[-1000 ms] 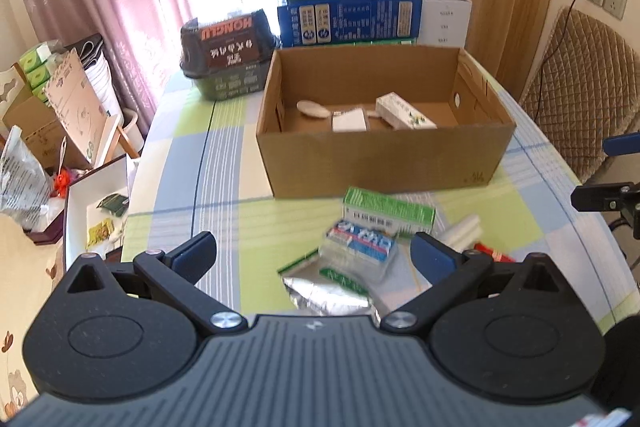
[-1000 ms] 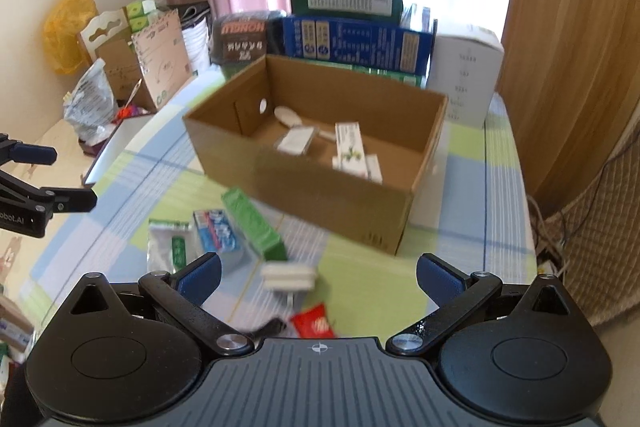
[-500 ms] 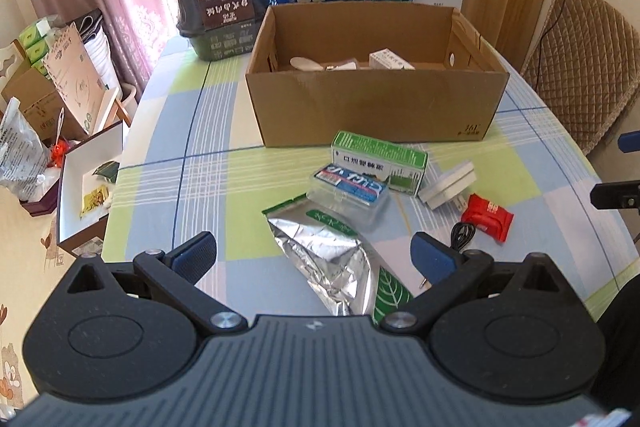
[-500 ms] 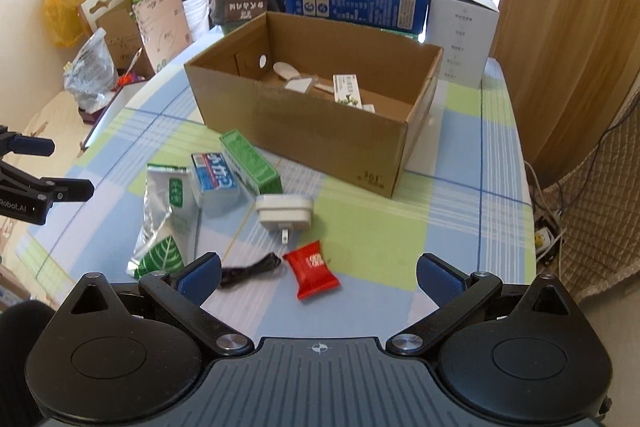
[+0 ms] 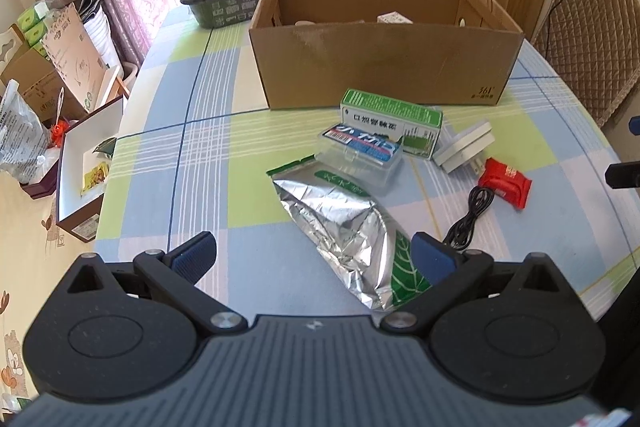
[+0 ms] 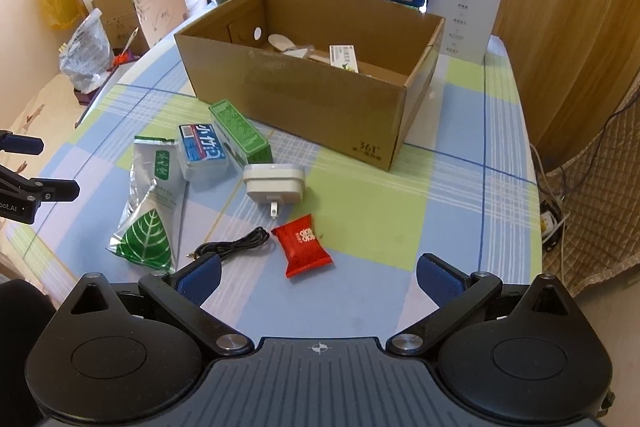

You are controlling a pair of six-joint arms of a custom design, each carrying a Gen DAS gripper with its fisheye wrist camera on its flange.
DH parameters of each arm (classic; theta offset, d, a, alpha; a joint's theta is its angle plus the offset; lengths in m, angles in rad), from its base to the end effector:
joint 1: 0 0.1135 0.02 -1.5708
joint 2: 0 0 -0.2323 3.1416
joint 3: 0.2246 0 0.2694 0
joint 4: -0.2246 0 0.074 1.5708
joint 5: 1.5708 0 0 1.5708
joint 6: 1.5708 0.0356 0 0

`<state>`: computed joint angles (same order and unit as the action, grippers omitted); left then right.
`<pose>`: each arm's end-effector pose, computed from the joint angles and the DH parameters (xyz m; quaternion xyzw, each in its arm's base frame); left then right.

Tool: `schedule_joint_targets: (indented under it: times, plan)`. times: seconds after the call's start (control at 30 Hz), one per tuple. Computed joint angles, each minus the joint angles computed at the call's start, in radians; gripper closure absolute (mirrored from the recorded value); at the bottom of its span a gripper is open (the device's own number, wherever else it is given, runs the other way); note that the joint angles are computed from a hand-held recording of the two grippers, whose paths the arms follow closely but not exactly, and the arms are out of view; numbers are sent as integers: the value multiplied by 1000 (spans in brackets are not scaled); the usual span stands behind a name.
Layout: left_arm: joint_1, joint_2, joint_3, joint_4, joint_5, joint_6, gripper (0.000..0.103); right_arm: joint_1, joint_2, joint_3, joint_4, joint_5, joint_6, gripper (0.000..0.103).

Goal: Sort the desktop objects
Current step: 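Move both tools back toward the loose items on the table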

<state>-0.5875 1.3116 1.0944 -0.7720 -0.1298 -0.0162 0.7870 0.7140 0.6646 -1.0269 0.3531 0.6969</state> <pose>0.2438 -0.1569 0.2487 0.2515 0.9225 -0.0257 0.2916 0.1222 0.1051 0.2180 0.0000 0.9555 0.0373 0.2927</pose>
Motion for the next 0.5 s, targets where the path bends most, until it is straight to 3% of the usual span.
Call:
schedule_joint_targets:
  times: [0.5]
  plan:
    - [29, 94, -6, 43, 8, 9, 1, -150, 25, -81, 104, -94, -142, 2]
